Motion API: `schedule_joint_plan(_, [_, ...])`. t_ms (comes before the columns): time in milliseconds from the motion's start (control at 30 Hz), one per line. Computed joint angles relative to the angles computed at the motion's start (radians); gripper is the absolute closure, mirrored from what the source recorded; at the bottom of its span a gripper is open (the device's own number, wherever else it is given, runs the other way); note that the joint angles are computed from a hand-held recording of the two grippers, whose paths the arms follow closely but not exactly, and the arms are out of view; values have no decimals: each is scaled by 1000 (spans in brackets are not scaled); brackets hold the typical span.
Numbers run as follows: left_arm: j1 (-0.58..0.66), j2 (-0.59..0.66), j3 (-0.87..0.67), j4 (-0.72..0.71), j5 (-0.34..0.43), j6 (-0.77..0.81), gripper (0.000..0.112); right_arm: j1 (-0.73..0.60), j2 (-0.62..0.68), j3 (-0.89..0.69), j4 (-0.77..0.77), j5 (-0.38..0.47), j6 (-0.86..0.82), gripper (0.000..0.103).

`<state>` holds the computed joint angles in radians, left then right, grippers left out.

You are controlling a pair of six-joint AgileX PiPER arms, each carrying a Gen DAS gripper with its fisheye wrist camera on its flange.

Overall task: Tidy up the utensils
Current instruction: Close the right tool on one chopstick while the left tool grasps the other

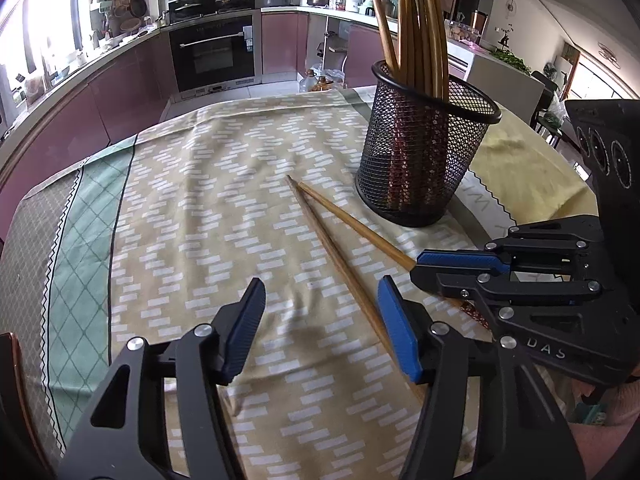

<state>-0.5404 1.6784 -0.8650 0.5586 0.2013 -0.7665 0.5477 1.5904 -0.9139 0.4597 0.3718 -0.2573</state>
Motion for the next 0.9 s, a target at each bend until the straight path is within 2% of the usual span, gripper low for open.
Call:
schedule_joint_plan(133, [-15,38,-43,23,26,-17,62,-15,-12,18,34,0,-40,98])
schedule_joint_plan(267, [-10,79,-83,-52,43,56,70,-19,-15,26,49,-4,-62,98])
schedule_joint_plan(500, [-23,88,-90,49,61,-50,74,-22,0,11,34,-5,-57,97])
schedule_joint_plan(667, [-29,88,-88,83,64,-98,76,0,11,-7,-41,-10,1,96])
schedule_joint_plan(900, [-43,64,-59,111,57,-148,90,-6,16,-4,13,-22,-34,98])
